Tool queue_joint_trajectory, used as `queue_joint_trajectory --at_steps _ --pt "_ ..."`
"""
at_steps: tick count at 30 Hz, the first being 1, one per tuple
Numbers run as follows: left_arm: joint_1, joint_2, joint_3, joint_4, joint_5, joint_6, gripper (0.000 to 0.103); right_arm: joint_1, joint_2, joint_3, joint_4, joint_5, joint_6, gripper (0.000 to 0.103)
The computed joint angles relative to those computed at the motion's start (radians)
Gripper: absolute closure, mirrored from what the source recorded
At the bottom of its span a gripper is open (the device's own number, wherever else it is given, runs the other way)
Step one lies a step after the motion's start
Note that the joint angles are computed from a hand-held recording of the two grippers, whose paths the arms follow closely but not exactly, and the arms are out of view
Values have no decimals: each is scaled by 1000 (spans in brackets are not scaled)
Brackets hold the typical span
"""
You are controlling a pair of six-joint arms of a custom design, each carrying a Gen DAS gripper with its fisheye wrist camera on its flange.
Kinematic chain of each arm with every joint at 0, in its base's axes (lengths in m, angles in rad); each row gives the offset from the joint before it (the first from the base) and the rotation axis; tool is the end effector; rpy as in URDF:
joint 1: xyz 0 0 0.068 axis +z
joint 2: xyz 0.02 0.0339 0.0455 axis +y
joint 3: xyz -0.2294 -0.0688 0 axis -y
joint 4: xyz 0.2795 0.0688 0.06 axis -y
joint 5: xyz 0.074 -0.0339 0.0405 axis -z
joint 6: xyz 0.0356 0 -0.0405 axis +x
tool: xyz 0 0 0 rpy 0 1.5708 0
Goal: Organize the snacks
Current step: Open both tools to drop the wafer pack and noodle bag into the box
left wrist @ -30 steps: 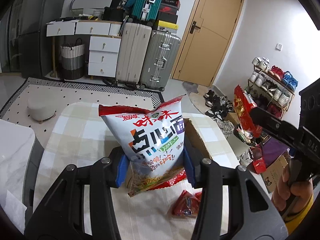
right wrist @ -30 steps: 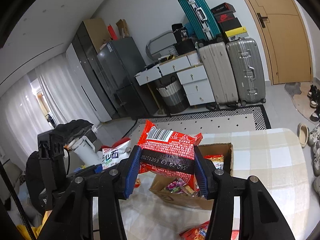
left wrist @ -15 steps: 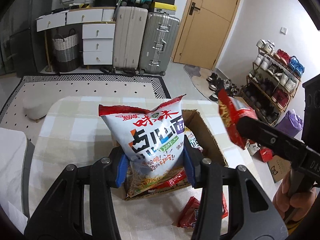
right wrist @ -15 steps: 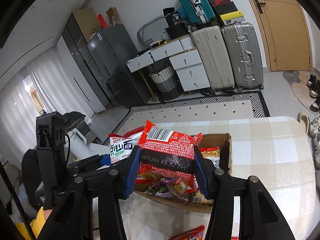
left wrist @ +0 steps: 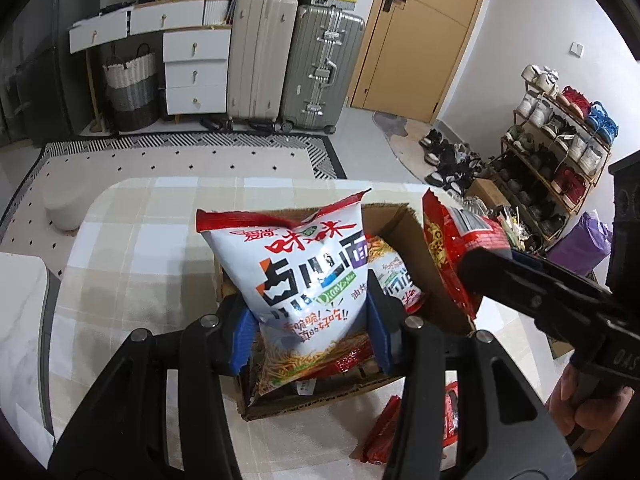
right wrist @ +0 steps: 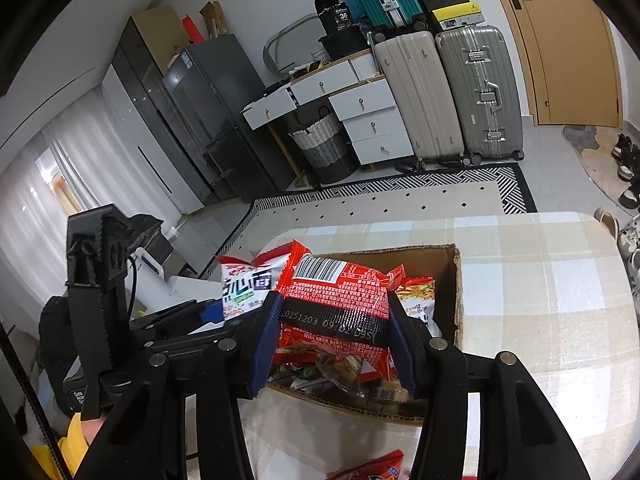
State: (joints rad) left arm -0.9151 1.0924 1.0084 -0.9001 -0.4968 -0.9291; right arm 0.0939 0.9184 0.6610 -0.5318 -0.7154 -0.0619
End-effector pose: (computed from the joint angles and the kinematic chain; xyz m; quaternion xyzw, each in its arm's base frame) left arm 0.1697 -0.1928 0.2658 -0.0776 0.9274 -0.0812 0.3569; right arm 0.2341 0.0455 0.2111 -0.2004 0.8531 0.3294 0.3516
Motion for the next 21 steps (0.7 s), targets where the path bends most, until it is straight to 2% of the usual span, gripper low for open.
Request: queue_joint_trajectory --at_steps 3,7,10,14,16,18,21 --pt "41 12 -13 35 25 28 59 14 6 -10 13 12 5 52" --pt "113 42 -23 71 83 59 51 27 4 -23 11 27 7 52" --pt "143 24 -45 87 106 76 50 27 15 -27 17 33 9 52" --pt "123 -45 -87 74 75 56 47 29 44 -18 28 40 17 52" --pt "92 -68 -90 56 40 37 38 34 48 -19 31 46 18 52" --pt "43 -111 -94 -4 -7 -2 35 43 55 -16 36 61 18 52" --pt "-33 -138 -80 -73 -70 -55 35 59 60 -12 40 79 24 52"
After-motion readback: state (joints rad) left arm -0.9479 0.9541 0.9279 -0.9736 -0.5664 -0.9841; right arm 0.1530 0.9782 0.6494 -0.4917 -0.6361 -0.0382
